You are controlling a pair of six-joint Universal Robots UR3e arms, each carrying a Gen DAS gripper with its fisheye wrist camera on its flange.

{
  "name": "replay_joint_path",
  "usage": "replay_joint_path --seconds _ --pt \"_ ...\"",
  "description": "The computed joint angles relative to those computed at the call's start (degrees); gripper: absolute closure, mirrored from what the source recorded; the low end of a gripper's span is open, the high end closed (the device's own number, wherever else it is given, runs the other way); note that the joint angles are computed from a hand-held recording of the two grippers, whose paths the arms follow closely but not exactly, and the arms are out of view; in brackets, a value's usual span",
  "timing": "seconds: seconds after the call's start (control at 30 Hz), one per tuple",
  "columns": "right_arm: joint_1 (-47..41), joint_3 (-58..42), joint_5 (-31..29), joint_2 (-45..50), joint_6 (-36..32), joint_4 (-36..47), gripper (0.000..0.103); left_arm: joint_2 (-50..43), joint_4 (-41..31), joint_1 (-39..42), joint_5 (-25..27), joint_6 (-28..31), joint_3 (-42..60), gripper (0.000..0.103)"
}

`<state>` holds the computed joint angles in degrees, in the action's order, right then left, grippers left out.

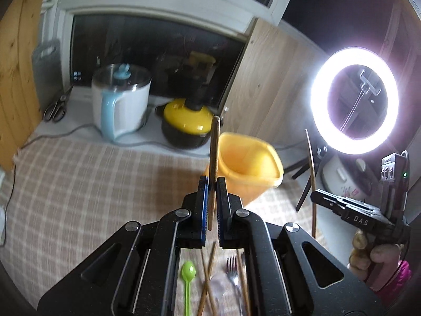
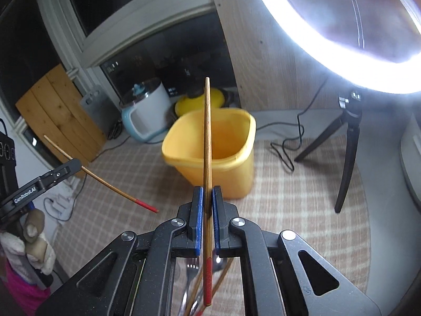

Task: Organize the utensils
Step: 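Lift the chopstick with the right gripper and carry it over the yellow bin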

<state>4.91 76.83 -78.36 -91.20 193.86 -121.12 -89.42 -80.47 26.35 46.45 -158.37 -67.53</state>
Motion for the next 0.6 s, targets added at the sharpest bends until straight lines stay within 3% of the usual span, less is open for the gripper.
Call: replay_joint_path --seconds 0.27,0.6 --pt "0.85 -13.16 -2.24 9.01 -1.31 0.68 0.098 -10.14 4.63 -5.36 0.91 -6.72 14.01 0.1" --pt "1.96 -31.11 -5.68 20.88 -3.44 3.72 0.098 -20.94 2.93 -8.98 0.83 -11.5 32.75 0.1"
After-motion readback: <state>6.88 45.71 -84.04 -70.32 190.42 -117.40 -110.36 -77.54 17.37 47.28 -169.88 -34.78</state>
